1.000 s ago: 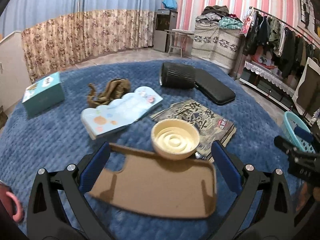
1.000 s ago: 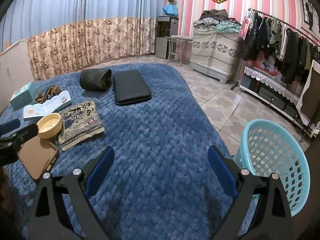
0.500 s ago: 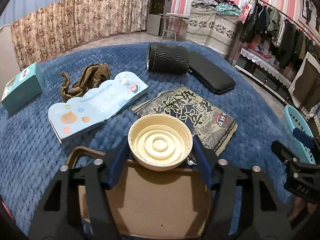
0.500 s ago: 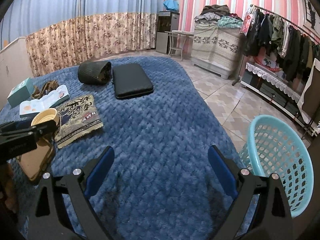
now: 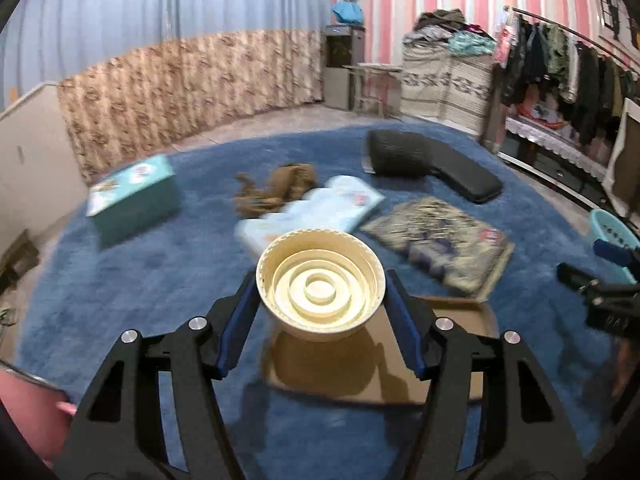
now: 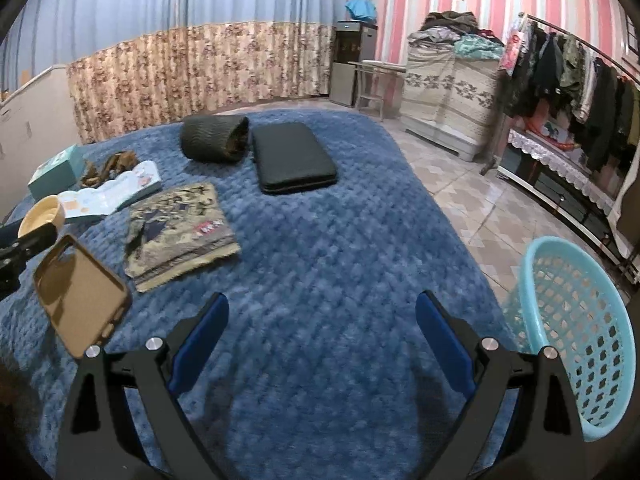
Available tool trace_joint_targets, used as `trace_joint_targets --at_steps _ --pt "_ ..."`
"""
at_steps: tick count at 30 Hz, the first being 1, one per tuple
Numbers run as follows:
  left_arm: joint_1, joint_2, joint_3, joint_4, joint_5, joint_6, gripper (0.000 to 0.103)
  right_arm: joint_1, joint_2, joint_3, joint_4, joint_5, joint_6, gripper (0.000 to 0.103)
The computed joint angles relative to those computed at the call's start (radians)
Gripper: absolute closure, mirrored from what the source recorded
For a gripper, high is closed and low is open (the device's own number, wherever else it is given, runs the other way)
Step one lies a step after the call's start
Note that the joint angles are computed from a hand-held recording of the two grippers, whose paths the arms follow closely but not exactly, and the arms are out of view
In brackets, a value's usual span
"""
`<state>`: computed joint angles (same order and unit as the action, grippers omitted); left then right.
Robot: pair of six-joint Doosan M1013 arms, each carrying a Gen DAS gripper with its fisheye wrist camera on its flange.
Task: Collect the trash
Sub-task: 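Grasp the printed snack packet with the right gripper while the left holds the bowl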
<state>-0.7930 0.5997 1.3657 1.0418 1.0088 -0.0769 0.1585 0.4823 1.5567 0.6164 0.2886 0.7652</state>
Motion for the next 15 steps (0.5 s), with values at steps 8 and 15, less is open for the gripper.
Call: trace_joint_targets --at_steps 8,15 --pt "0.020 -0.046 0.085 0.009 0.059 -0.148 0.042 0.023 0.033 -0.064 0.044 0.069 -0.056 0.010" --pt "0.030 -0.043 0.083 -0.010 0.033 -0.128 0.042 0.054 0.100 -0.170 -0.068 0.192 0.077 0.021"
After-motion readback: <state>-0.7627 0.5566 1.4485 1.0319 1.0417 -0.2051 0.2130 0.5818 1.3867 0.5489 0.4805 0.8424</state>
